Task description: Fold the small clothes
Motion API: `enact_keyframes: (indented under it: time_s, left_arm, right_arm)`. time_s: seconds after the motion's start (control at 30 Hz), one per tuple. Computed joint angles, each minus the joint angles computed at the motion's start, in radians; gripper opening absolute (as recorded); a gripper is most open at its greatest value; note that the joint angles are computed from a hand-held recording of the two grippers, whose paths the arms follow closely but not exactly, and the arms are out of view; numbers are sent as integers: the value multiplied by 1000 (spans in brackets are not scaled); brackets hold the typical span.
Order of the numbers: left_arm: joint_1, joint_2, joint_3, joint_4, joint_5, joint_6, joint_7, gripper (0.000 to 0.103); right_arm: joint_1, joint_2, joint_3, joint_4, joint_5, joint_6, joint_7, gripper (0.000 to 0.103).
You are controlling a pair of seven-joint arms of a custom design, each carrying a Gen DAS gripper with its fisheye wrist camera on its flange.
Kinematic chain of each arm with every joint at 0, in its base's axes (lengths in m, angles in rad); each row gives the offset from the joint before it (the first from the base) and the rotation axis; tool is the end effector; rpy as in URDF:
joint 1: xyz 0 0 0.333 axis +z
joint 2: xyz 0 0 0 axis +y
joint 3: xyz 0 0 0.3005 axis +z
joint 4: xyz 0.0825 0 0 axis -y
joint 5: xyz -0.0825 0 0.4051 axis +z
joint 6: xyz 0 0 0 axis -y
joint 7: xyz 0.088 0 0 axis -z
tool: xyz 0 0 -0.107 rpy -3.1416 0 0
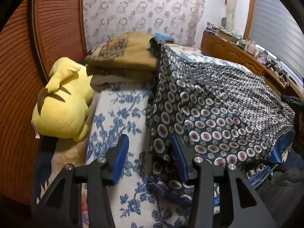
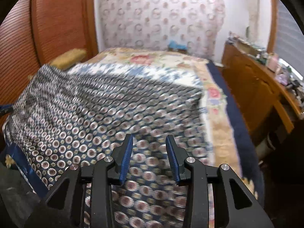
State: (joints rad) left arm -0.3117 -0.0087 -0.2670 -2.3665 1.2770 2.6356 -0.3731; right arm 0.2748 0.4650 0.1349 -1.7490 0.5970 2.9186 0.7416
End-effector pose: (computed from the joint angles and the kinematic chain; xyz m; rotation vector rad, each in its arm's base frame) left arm 0.4269 -0.3076 0.3140 -2.0005 1.4982 -0.7086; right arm 0.6710 0.2408 0.3550 -2.1783 1.0606 -0.4493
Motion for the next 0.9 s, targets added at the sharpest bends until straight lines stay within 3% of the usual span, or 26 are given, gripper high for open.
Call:
enact_keyframes:
  time_s: [0.53,0.73,0.9]
  left_arm:
    - [-16,29,1,7,-46,1,18,46]
    - [-25,37,0,17,-51,-9,29,46]
    - [-31,44,1,23,-23,-6,6,46]
  right_arm:
    - [38,40,-20,-10,-57,8,50,37]
    - [-24,28,62,-55,36,74,-47,42]
    - [0,30,40,-51,42,85,-40,45]
